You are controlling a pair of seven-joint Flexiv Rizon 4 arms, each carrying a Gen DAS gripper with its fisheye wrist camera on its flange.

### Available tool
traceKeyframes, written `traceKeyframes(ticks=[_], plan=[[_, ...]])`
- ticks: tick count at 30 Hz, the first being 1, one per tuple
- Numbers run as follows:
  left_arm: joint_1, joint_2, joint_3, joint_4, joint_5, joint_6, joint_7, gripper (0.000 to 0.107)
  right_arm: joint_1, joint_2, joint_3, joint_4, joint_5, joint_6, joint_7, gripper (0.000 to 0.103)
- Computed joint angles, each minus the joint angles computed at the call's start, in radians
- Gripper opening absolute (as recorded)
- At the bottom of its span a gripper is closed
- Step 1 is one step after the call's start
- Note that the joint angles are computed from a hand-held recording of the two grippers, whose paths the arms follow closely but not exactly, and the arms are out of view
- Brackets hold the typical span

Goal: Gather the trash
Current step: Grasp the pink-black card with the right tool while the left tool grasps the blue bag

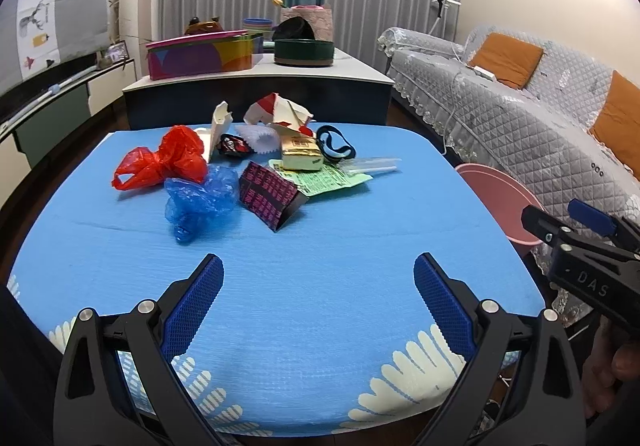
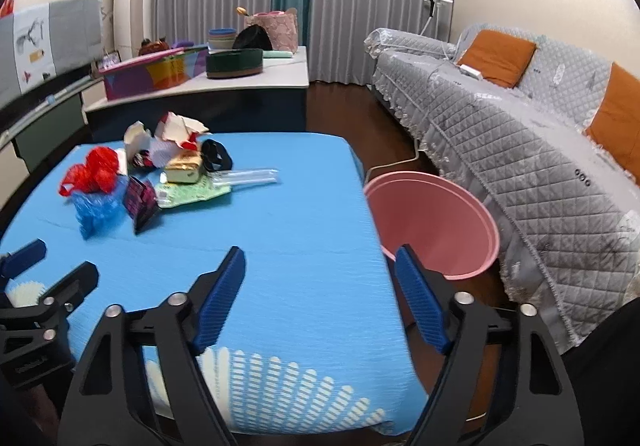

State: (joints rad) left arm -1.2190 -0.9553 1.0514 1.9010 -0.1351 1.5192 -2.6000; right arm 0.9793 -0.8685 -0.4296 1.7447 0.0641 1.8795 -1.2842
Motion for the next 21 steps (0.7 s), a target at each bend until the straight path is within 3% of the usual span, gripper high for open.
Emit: traceKeyframes(ticks=[5, 13, 18, 21], plan=[[-0.001, -0.011, 0.022, 0.010, -0.005, -0.013, -0.024, 0.086, -0.097, 0.010, 0.138, -0.036, -0.061, 0.033, -0.027, 0.062], [0.033, -0.015, 0.034, 0.029, -0.005, -0.026, -0.063, 0.062, -0.257, -0.036, 0.371, -0.156, -0.211, -0.009, -0.039, 0.048], [0.065, -0.024, 0.044, 0.037, -0.010, -0.034, -0.085, 0.053, -0.365, -0.129, 0.543, -0.312, -0.343, -0.105, -0.010, 0.044], [0.084, -0.027, 0.047, 0.038, -0.012, -0.048, -0.101, 0.052, -0.448, -0.207, 0.703, -0.420, -0.422, -0.201, -0.019, 0.044]])
